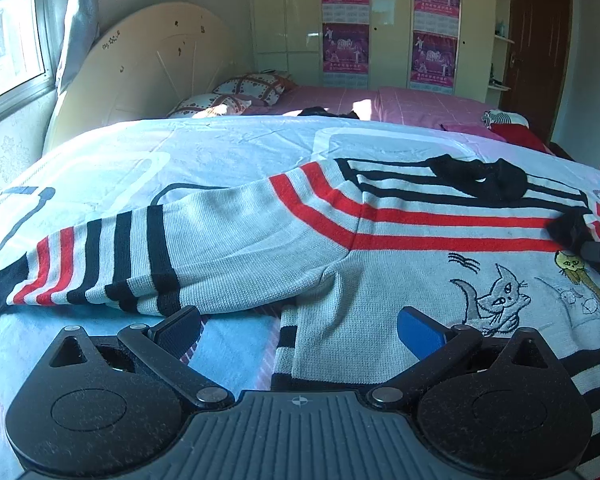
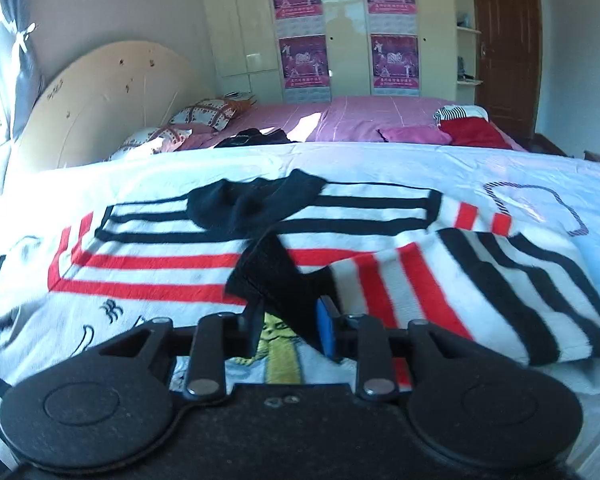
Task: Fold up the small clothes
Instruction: 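Fold the sleeve across the sweater body with the right gripper while the left gripper grasps the other cuff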
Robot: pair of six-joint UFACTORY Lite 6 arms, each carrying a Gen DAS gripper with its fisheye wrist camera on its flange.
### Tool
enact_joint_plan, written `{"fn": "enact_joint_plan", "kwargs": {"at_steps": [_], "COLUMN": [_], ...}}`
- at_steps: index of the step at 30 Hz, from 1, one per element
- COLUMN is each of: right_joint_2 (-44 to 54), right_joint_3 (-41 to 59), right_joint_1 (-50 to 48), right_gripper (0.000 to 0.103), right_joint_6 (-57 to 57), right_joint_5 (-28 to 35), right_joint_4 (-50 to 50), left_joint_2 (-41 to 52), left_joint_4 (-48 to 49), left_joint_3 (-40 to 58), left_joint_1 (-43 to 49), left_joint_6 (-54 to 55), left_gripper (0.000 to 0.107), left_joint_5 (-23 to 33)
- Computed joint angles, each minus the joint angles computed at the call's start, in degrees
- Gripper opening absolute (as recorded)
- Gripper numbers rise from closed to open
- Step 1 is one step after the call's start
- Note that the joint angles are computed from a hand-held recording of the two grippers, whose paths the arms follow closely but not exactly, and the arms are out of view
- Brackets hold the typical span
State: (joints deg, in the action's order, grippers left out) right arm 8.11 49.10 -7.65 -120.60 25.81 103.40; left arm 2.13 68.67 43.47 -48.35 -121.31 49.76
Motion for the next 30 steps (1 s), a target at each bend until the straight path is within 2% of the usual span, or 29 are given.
{"fn": "enact_joint_plan", "kwargs": {"at_steps": [2, 6, 8, 13, 14, 15, 16, 17, 19, 21, 22, 24, 27, 30], "right_joint_2": [-4.00, -9.59, -9.97, -7.22, -6.56, -5.72, -4.90, -3.79, -2.04, -0.63, -0.08, 0.91, 2.44, 2.83], "right_joint_3": [-5.26, -8.69, -7.66, -4.04, -3.00, -1.94, -0.84, 0.11, 1.77, 3.19, 3.72, 4.77, 6.50, 6.93], "right_joint_1": [-0.87, -10.86, -16.06, -24.89, -26.68, -28.22, -29.71, -30.62, -33.06, -34.70, -35.24, -36.09, -36.86, -36.69], "right_gripper": [0.028, 0.027, 0.027, 0.030, 0.030, 0.030, 0.030, 0.030, 0.031, 0.031, 0.031, 0.031, 0.031, 0.031], "right_joint_6": [-5.03, 0.46, 2.05, -0.78, -0.72, -0.46, 0.51, 0.83, 1.24, 1.98, 2.19, 2.76, 4.41, 4.96], "right_joint_5": [4.18, 8.97, 10.35, 11.68, 11.80, 11.95, 12.46, 12.59, 13.24, 13.79, 13.73, 13.61, 13.47, 13.13], "right_joint_4": [4.80, -4.42, -6.91, -4.85, -5.37, -5.83, -6.96, -7.12, -8.11, -9.22, -9.45, -10.16, -11.32, -11.07], "left_joint_2": [0.25, 4.73, 10.43, 25.92, 29.40, 32.23, 34.58, 37.45, 42.07, 46.47, 48.02, 51.12, 50.36, 45.58], "left_joint_4": [0.68, 6.58, 9.50, 13.70, 13.87, 12.97, 12.01, 10.91, 7.51, 8.28, 9.53, 6.55, 10.54, 17.32], "left_joint_3": [0.29, 5.48, 12.26, 32.27, 36.96, 40.89, 43.94, 47.39, 52.94, 57.38, 58.89, 62.44, 62.65, 58.97], "left_joint_1": [0.16, 0.32, -0.12, -0.20, -0.20, 0.23, 1.08, 1.96, 2.92, 4.31, 4.82, 5.68, 5.79, 6.29], "left_joint_6": [-1.08, -5.56, -6.47, -8.39, -8.44, -8.36, -8.36, -8.81, -7.76, -11.88, -14.30, -11.93, -11.92, -13.42], "left_gripper": [0.103, 0.103, 0.103, 0.102, 0.099, 0.072, 0.052, 0.049, 0.049, 0.049, 0.037, 0.005, 0.005, 0.005], "left_joint_5": [-1.22, -7.34, -9.72, -17.70, -19.74, -22.11, -25.28, -28.39, -31.13, -34.68, -35.71, -36.37, -34.37, -31.60]}}
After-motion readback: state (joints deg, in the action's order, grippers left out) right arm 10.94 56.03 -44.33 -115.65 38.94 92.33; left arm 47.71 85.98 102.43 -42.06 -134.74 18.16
